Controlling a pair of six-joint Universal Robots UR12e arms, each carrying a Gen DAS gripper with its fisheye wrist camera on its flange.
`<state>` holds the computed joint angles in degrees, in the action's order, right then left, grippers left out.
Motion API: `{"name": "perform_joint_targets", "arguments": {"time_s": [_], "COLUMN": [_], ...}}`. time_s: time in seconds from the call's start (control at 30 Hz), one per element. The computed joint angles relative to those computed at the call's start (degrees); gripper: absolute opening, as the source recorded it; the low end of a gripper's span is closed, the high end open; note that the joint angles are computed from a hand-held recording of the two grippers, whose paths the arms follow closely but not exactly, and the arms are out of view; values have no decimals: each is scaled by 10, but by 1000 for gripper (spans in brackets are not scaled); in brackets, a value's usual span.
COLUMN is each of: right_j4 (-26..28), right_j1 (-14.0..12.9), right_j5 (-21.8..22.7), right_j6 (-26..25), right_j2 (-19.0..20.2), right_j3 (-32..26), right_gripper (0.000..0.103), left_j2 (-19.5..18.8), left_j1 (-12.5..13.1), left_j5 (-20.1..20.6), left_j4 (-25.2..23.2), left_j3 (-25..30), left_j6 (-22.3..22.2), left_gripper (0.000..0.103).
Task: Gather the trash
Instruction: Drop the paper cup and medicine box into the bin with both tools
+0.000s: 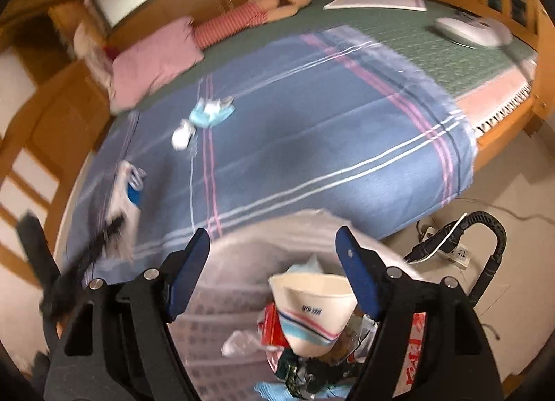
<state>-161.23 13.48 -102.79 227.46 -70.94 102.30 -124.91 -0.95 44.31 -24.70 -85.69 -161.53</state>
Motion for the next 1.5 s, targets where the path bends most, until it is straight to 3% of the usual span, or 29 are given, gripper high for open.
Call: {"name": "perform_joint_targets", "arguments": {"time_s": [0.03,0.1,0.2,0.27,0.3,0.43,0.5,0.53,0.57,0.8,0.83,0.93,1.0,1.07,1.13,1.2,1.3,1.37,1.4,1.43,1.5], "right_j4": [-7,-18,-15,-15,-14,-13,-14,-14,-14,-14,-12,-6,-4,4,14,20,38,44,47,46,58], "right_j1": [-1,-4,-6,-8,-10,-13,-13,-14,-14,-13,-12,-13,-13,-14,-14,-15,-15,-17,-20,-23,-26], "right_j5": [-6,-30,-68,-82,-85,-76,-68,-63,-61,-51,-52,-53,-52,-55,-52,-46,-38,-26,-9,9,29], "right_j6": [11,39,73,90,101,119,123,124,124,119,119,117,118,118,117,110,89,76,68,59,34], "right_j2": [-2,-10,-20,-24,-27,-29,-27,-25,-24,-14,-13,-11,-10,-8,-6,0,14,27,37,49,76], "right_j3": [4,15,25,29,32,38,39,39,38,28,27,23,22,19,13,4,-19,-36,-49,-64,-103], "right_gripper": [74,74,74,74,74,74,74,74,74,74,74,74,74,74,74,74,74,74,74,74,74], "left_j2": [5,22,39,48,51,58,58,58,60,48,45,36,29,17,3,-13,-41,-59,-64,-64,-63], "left_j1": [2,0,-5,-13,-17,-29,-30,-30,-31,-18,-15,-8,-6,-19,-36,-43,-49,-48,-43,-35,-14], "left_j5": [-51,-113,-137,-116,-102,-60,-54,-57,-61,-98,-107,-120,-51,69,182,243,344,439,460,457,398], "left_j4": [-54,-159,-339,-440,-459,-454,-441,-423,-400,-331,-299,-123,-3,117,173,195,217,211,175,123,60], "left_j3": [-1,-9,-7,-1,-1,-11,-13,-17,-24,-19,-22,-40,-38,-33,-15,12,59,89,103,115,122], "left_j6": [60,180,360,477,511,550,544,533,518,405,371,206,88,12,-4,6,3,-54,-111,-171,-261], "left_gripper": [24,24,24,24,24,31,59,80,87,90,90,90,91,91,91,91,95,95,95,95,95]}}
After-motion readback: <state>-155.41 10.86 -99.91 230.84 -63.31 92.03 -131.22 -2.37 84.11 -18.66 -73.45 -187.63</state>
